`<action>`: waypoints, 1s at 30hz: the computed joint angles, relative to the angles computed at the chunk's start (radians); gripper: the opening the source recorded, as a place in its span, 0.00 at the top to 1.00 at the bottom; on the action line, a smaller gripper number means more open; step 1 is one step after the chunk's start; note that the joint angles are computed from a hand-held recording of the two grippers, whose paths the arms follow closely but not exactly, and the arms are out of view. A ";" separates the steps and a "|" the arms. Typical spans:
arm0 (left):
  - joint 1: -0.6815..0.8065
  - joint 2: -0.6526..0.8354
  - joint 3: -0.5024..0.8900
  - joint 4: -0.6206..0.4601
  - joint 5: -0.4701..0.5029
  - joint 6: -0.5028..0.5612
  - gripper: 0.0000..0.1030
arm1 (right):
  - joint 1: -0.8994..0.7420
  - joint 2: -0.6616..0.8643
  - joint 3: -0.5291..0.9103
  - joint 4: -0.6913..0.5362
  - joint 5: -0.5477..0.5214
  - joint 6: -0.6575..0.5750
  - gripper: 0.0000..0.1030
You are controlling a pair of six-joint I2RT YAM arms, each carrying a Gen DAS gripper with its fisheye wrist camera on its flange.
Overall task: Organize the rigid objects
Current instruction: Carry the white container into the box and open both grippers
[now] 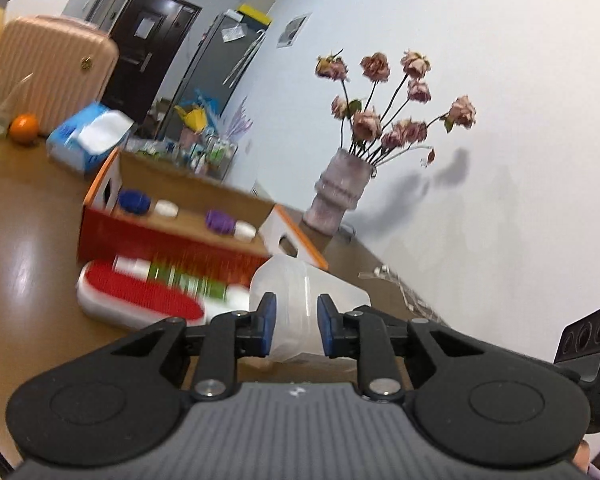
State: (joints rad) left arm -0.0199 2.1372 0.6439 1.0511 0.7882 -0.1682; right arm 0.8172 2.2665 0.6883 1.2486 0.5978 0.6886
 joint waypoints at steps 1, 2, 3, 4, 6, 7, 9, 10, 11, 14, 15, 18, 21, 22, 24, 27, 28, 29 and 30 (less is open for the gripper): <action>-0.010 -0.012 0.040 -0.059 -0.009 0.002 0.78 | -0.028 -0.007 0.014 -0.003 -0.022 -0.022 0.75; -0.020 -0.019 0.091 -0.123 -0.012 -0.001 0.78 | -0.062 -0.016 0.033 -0.018 -0.049 -0.037 0.75; -0.026 -0.020 0.133 -0.169 -0.011 0.000 0.78 | -0.091 -0.022 0.051 -0.029 -0.072 -0.049 0.75; -0.029 -0.015 0.177 -0.208 -0.009 0.004 0.78 | -0.125 -0.028 0.077 -0.050 -0.101 -0.070 0.75; -0.045 0.014 0.286 -0.280 -0.026 -0.002 0.78 | -0.182 -0.029 0.133 -0.093 -0.156 -0.091 0.75; -0.054 0.037 0.348 -0.319 -0.041 -0.003 0.78 | -0.209 -0.021 0.168 -0.117 -0.185 -0.095 0.75; -0.073 0.085 0.467 -0.393 -0.076 -0.001 0.78 | -0.269 0.011 0.264 -0.184 -0.244 -0.103 0.75; -0.083 0.117 0.542 -0.448 -0.093 0.004 0.78 | -0.295 0.034 0.314 -0.217 -0.269 -0.102 0.75; -0.088 0.149 0.609 -0.497 -0.098 0.008 0.78 | -0.321 0.054 0.364 -0.254 -0.292 -0.094 0.75; -0.096 0.273 0.855 -0.683 -0.103 0.000 0.78 | -0.382 0.127 0.513 -0.357 -0.358 -0.081 0.75; -0.098 0.314 0.931 -0.733 -0.110 0.000 0.78 | -0.403 0.158 0.571 -0.398 -0.387 -0.074 0.75; -0.105 0.412 1.095 -0.827 -0.145 0.009 0.78 | -0.450 0.239 0.712 -0.498 -0.469 -0.045 0.75; -0.104 0.490 1.192 -0.875 -0.151 0.006 0.78 | -0.454 0.300 0.791 -0.549 -0.477 -0.054 0.75; -0.104 0.510 1.212 -0.881 -0.153 0.003 0.79 | -0.451 0.317 0.807 -0.555 -0.471 -0.058 0.75; -0.107 0.543 1.253 -0.924 -0.169 0.019 0.78 | -0.442 0.353 0.838 -0.568 -0.455 -0.063 0.75; -0.109 0.564 1.270 -0.952 -0.196 0.029 0.78 | -0.430 0.384 0.881 -0.612 -0.452 -0.077 0.72; -0.109 0.574 1.285 -0.972 -0.201 0.029 0.77 | -0.426 0.385 0.881 -0.614 -0.451 -0.092 0.72; -0.108 0.578 1.284 -0.968 -0.201 0.035 0.77 | -0.421 0.386 0.883 -0.618 -0.443 -0.114 0.69; -0.109 0.576 1.274 -0.954 -0.204 0.046 0.77 | -0.415 0.388 0.887 -0.621 -0.434 -0.134 0.66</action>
